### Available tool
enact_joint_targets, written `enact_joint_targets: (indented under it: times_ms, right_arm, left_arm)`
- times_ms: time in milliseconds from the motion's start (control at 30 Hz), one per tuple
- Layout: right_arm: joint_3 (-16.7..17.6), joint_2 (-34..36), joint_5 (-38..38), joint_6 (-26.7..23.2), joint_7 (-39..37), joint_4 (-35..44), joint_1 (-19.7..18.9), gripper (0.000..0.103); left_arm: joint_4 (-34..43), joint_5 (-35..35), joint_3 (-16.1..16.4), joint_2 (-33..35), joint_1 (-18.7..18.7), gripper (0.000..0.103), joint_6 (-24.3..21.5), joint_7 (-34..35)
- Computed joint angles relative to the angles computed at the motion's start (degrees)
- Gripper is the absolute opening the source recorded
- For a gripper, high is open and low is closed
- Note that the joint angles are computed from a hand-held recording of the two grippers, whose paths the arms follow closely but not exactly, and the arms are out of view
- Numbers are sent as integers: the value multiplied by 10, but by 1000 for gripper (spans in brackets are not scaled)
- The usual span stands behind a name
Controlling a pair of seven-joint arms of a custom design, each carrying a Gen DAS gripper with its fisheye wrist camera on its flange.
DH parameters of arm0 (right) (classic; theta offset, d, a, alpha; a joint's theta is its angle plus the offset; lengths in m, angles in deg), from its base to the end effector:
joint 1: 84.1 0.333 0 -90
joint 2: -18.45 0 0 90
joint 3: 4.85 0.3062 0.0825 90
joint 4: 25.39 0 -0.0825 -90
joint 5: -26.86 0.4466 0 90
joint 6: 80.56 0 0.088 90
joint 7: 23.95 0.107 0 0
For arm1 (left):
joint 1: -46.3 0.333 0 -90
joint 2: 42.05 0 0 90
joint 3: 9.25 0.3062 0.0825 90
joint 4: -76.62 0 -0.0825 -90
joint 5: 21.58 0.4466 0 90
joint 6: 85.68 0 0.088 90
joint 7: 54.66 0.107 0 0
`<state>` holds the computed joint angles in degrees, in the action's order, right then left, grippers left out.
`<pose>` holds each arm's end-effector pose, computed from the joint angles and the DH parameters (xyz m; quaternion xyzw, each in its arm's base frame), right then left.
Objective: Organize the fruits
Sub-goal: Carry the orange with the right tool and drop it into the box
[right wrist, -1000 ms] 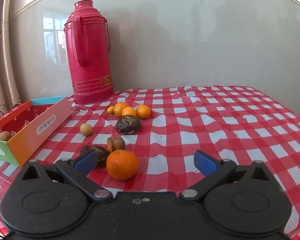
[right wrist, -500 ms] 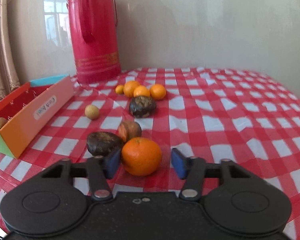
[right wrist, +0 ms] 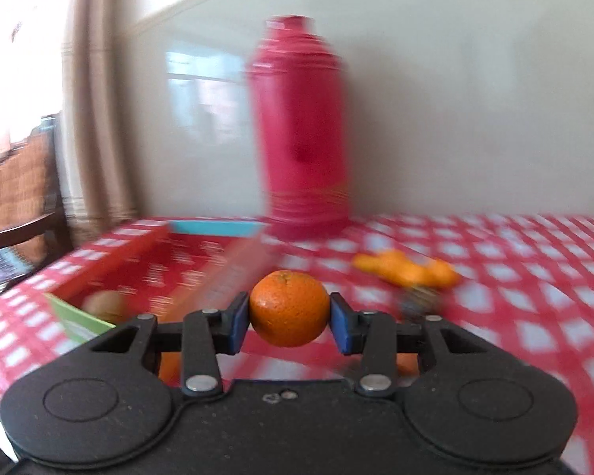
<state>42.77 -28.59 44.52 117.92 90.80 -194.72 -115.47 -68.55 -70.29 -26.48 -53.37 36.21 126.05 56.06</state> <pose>0.3957 0.0506 0.4195 -0.4738 0.6569 -0.4477 0.3788 0.4815 -0.1411 0.4323 -0.6230 0.5227 -0.4524 0.3660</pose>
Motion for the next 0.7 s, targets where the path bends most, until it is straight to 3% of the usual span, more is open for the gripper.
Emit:
enact_joint_targets:
  times_ms: [133,267,500,600,700]
  right_arm:
    - [-18,104,-44,52,-58,65,-6,34]
    - [3,179,-53,54,-118,124,-29,34]
    - [82,214,8,47,-200,160,-79,35]
    - [73,222,21,54,-223,157,-67,36]
    - [60,225,42,73,-235,150,-50,49]
  left_arm:
    - [-2,-15,6,-1,4,103,-7,-13]
    - [-4,-19,5,-2,9,103,-7,-8]
    - [-1,-26,-2,3,7,103,8,25]
    - [4,-32,-1,5,3,103,9,38]
    - [4,-33,-1,3,-3,103,7,45]
